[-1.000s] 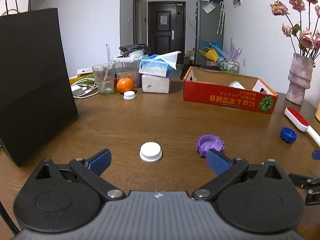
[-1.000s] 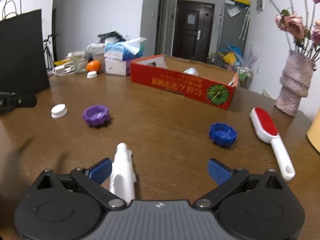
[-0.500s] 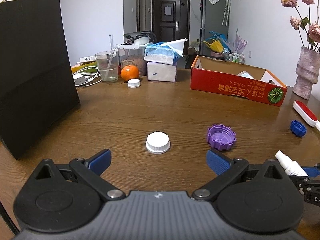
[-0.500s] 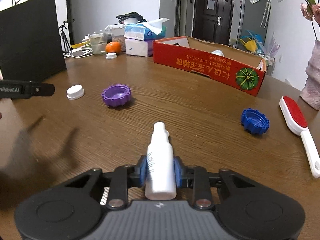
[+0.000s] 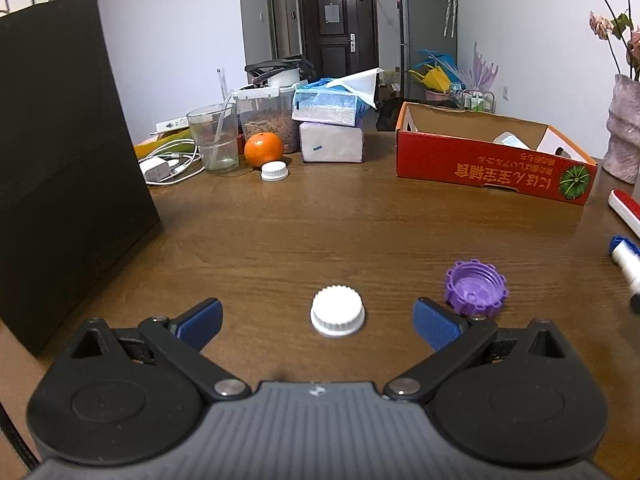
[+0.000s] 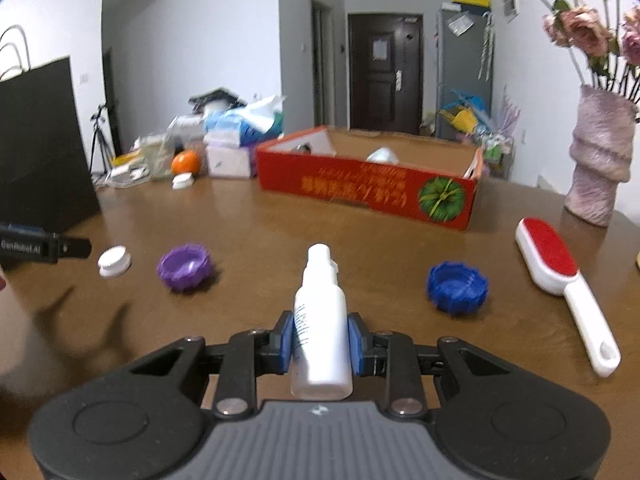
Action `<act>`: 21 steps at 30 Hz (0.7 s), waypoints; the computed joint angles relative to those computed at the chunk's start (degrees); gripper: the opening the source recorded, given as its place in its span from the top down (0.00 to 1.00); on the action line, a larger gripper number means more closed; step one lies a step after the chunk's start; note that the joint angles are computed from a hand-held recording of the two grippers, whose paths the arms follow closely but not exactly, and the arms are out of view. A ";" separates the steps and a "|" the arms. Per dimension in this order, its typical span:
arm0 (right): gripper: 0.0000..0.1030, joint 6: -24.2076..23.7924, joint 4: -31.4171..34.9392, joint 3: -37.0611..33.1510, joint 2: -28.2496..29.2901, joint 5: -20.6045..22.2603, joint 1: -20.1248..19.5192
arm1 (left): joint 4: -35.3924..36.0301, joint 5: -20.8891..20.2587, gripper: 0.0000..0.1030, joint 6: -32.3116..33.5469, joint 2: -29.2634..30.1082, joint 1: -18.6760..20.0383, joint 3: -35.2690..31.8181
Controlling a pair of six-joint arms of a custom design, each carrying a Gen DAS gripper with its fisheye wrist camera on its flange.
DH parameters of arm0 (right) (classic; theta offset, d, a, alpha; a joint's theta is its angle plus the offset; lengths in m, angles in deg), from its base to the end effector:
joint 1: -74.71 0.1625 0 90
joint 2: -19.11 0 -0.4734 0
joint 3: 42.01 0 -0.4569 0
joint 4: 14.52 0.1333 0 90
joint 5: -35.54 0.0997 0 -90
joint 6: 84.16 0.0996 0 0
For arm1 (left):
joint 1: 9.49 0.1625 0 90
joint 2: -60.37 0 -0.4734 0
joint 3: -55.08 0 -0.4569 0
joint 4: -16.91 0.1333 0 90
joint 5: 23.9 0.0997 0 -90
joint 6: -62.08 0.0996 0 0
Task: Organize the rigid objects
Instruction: 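Grasp the white spray bottle with the right tool while the left tool grasps the white cap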
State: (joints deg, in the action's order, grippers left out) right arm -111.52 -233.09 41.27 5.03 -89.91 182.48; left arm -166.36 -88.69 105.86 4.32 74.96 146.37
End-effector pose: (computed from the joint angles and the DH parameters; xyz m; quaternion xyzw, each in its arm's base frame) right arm 0.2984 -0.6836 -0.1050 0.1783 -0.8220 0.4480 0.3030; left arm 0.1007 -0.7802 0.3284 0.2599 0.8197 -0.3848 0.3353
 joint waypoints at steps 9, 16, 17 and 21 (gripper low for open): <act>0.74 0.02 -5.24 -0.11 0.02 0.94 -1.14 | 6.08 -0.72 0.00 -5.26 4.58 1.22 -6.92; 0.74 0.82 -5.75 -0.51 0.35 0.55 -1.36 | 8.04 -1.03 0.02 -4.96 6.00 1.64 -8.90; 0.74 0.88 -5.79 -0.59 0.43 0.42 -1.36 | 7.71 -1.17 0.03 -4.49 5.94 1.62 -8.59; 0.74 1.02 -5.65 -0.77 0.57 0.09 -1.40 | 7.31 -1.09 0.14 -3.07 6.59 1.55 -8.87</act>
